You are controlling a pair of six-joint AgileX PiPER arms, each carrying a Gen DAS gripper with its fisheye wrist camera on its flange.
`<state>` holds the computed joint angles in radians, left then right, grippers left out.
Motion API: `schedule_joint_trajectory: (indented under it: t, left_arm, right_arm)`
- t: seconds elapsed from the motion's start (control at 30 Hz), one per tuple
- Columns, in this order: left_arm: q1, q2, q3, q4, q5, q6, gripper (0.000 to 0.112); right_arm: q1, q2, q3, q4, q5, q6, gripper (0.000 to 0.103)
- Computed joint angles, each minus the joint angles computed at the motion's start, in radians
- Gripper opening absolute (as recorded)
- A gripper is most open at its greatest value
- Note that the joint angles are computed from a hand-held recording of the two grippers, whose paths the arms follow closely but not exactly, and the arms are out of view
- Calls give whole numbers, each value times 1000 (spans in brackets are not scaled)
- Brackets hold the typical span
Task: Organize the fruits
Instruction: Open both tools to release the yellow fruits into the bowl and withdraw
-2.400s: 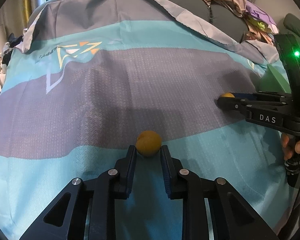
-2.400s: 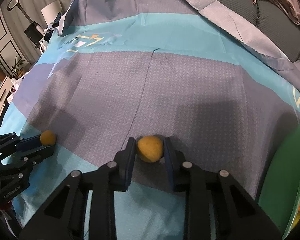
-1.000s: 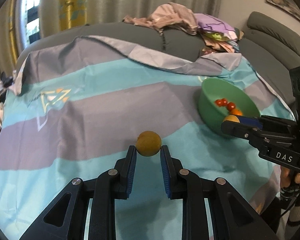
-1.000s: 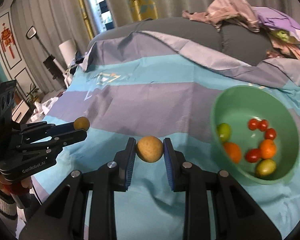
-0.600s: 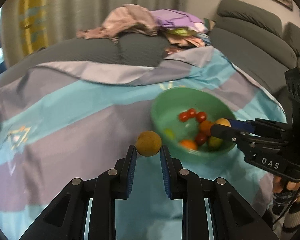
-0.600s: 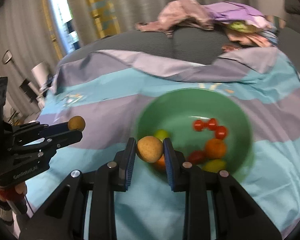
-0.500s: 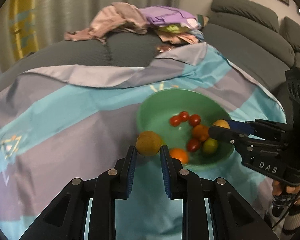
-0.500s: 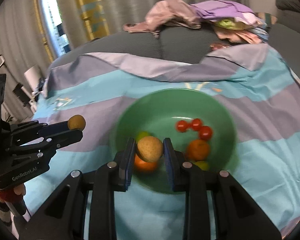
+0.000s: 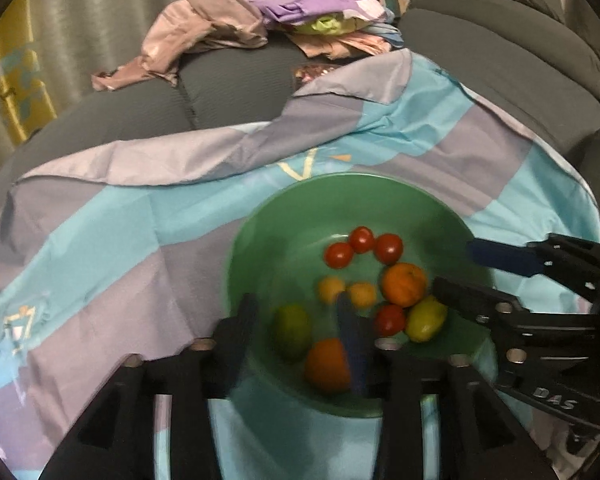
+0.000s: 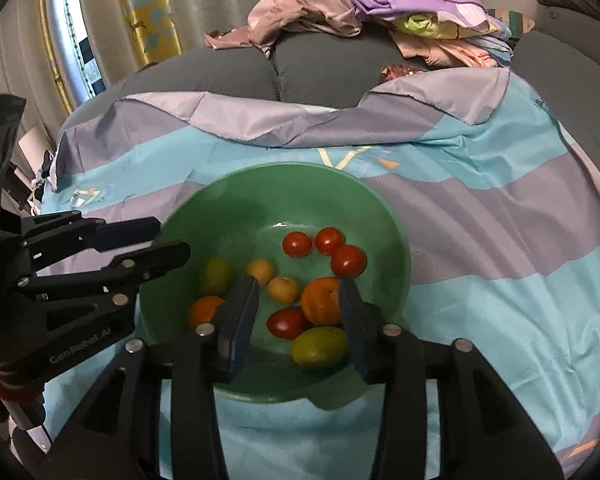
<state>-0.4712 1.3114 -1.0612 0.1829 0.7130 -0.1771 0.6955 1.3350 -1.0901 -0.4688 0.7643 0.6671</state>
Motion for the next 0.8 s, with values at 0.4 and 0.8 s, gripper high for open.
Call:
schedule_joint_trajectory:
  t: [0.4, 0.8]
  left_arm:
    - [-23, -91, -41, 97, 164, -138, 64]
    - [-64, -124, -147, 153, 301, -183, 64]
  right_arm:
    - [146, -85, -86, -77, 189, 30, 83]
    - [175, -86, -205, -30, 288, -18, 84]
